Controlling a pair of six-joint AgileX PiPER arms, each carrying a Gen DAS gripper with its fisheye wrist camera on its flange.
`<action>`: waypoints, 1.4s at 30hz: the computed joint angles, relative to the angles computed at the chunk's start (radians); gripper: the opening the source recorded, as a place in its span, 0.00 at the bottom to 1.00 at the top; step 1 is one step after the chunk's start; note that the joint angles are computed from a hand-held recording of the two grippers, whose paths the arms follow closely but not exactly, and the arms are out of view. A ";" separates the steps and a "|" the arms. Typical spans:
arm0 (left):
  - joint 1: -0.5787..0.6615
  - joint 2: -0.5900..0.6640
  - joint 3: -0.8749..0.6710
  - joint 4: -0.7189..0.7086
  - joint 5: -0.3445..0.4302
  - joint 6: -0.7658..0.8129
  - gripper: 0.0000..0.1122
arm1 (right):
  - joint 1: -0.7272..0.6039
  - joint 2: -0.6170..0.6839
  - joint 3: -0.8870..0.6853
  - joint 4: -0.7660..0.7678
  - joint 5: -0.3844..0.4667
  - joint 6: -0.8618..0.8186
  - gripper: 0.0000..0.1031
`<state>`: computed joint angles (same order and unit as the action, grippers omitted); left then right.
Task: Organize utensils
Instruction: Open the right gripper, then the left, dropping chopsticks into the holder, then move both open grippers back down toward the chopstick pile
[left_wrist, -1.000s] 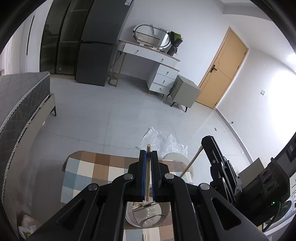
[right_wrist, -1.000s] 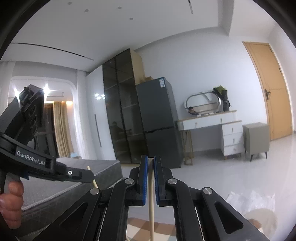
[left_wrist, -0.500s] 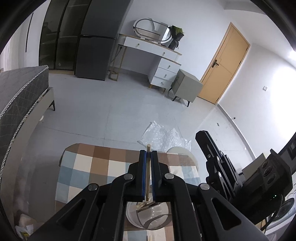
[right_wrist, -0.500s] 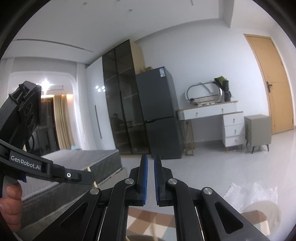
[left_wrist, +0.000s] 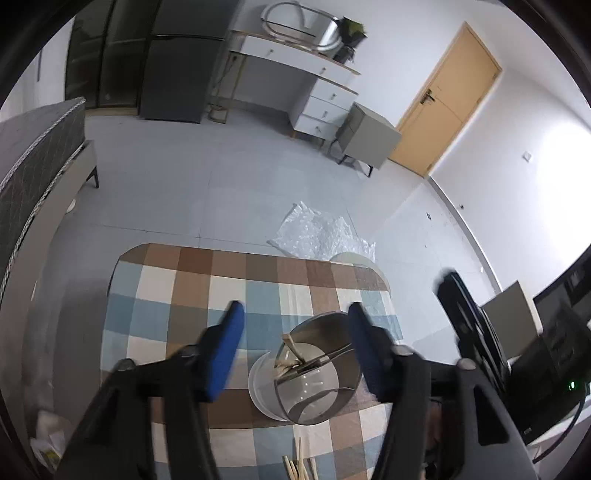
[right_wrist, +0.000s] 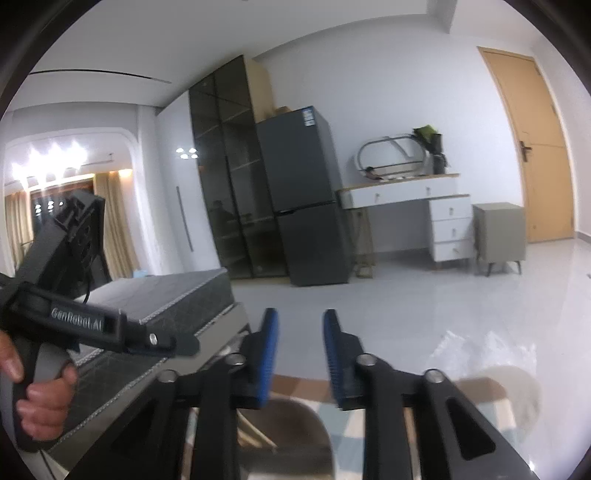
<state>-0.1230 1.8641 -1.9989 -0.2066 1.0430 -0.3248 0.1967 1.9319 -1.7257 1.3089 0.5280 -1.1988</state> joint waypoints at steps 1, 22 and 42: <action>-0.003 -0.010 0.005 0.013 0.010 -0.013 0.48 | -0.007 -0.017 0.015 -0.021 0.007 0.022 0.39; -0.352 -0.415 0.378 0.614 -0.010 -0.452 0.64 | -0.053 -0.519 0.488 0.003 -0.022 0.018 0.99; -0.740 -0.582 0.716 1.194 0.089 -1.021 0.82 | -0.003 -0.738 0.753 -0.019 -0.088 -0.030 1.00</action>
